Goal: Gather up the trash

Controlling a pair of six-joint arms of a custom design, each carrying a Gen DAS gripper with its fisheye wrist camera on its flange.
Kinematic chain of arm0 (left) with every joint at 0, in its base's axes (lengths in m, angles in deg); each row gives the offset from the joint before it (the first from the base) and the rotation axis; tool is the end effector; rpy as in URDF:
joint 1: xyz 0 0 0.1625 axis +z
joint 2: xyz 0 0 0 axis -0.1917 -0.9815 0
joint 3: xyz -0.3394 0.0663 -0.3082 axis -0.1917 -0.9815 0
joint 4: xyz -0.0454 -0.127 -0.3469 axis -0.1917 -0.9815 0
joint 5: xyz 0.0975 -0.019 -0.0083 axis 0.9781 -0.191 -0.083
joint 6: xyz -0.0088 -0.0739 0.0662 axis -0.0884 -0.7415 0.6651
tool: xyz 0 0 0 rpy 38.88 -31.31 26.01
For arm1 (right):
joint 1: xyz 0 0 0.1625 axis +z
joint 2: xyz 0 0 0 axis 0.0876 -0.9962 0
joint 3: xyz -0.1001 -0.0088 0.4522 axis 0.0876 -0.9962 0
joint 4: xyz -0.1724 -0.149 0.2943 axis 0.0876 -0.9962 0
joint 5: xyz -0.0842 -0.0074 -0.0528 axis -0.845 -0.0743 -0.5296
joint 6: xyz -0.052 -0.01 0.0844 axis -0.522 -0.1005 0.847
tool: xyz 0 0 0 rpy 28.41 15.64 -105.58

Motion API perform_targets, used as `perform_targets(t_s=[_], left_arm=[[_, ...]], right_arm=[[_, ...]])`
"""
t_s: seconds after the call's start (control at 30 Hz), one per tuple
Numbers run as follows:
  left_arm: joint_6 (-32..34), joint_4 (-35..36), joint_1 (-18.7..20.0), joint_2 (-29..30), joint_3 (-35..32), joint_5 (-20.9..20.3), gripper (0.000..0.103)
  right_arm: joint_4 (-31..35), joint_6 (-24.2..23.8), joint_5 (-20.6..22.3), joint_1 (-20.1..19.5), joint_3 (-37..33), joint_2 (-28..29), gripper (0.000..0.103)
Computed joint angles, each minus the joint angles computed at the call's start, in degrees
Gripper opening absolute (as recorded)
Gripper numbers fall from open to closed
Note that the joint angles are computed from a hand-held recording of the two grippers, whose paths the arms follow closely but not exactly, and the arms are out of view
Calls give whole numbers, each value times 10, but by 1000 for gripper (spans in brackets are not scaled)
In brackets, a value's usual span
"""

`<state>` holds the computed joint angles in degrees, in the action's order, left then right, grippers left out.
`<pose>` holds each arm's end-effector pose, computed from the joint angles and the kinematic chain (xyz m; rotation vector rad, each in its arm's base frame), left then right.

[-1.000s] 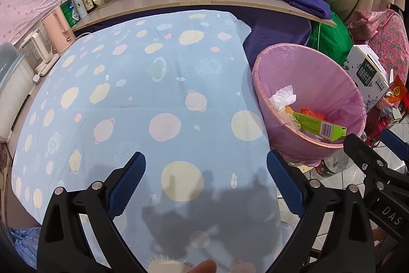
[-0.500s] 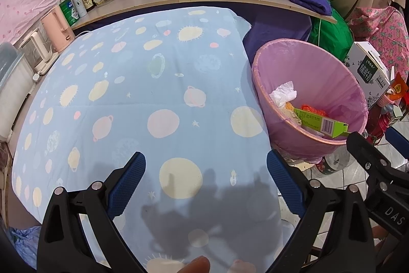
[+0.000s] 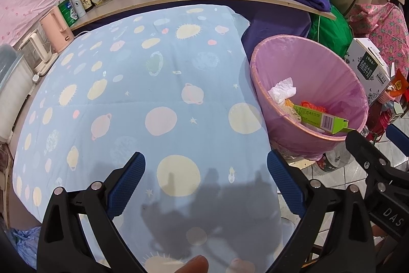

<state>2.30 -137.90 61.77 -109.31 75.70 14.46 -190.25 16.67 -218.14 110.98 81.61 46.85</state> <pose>-0.1334 -0.5134 0.2609 0.0808 2.1347 -0.7493 0.3405 -0.5436 0.0552 0.4885 -2.3618 0.7666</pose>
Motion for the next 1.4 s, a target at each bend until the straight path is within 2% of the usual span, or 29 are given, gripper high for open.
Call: perform_targets(t_s=[1.4], left_arm=[[-37, 31, -5, -2, 6, 5, 91]], right_arm=[[-1, 5, -6, -3, 6, -1, 96]])
